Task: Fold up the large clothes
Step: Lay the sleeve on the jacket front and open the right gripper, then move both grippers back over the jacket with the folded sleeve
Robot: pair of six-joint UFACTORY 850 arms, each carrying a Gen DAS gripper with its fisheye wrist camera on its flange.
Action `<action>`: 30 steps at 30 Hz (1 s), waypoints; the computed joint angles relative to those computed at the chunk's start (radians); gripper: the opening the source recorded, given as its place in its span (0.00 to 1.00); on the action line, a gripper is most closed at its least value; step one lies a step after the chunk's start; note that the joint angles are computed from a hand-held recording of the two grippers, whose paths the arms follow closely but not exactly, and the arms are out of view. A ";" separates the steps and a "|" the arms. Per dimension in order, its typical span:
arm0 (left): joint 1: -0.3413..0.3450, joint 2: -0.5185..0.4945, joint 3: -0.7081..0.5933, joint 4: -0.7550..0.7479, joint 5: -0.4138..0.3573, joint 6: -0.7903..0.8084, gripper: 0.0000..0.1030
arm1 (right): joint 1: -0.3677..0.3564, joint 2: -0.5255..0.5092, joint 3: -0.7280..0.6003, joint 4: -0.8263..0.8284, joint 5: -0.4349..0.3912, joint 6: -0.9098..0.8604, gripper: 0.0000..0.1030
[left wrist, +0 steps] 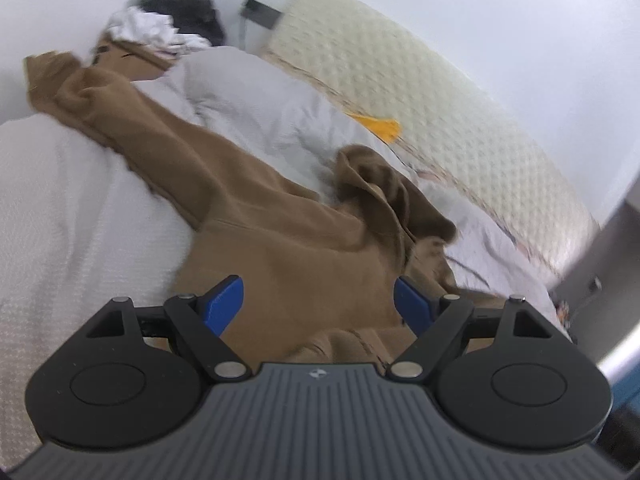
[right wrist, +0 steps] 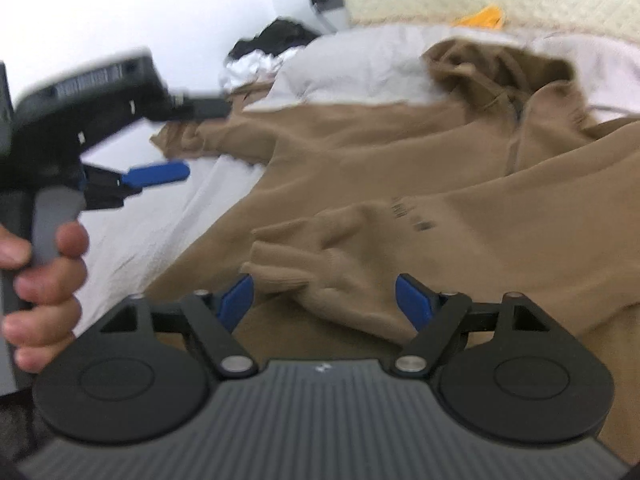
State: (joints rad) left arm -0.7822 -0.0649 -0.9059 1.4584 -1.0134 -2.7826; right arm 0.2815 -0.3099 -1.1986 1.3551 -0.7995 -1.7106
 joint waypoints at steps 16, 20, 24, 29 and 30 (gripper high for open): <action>0.048 -0.188 -0.194 -0.005 0.216 0.253 0.74 | -0.100 -0.163 -0.172 0.323 0.212 -0.112 0.69; 0.080 -0.239 -0.239 -0.060 0.272 0.330 0.60 | -0.093 -0.234 -0.248 0.304 0.275 -0.047 0.49; 0.115 -0.298 -0.297 -0.183 0.326 0.478 0.50 | -0.090 -0.302 -0.319 0.199 0.320 0.057 0.38; 0.153 -0.359 -0.349 -0.366 0.392 0.659 0.47 | -0.082 -0.368 -0.388 0.057 0.331 0.192 0.37; 0.158 -0.365 -0.355 -0.391 0.396 0.681 0.47 | -0.079 -0.371 -0.388 0.068 0.336 0.166 0.37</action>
State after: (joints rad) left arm -0.6240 -0.4301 -1.2606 1.0673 -0.6179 -2.1021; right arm 0.2025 -0.6807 -1.5862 1.4229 -0.4633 -1.5441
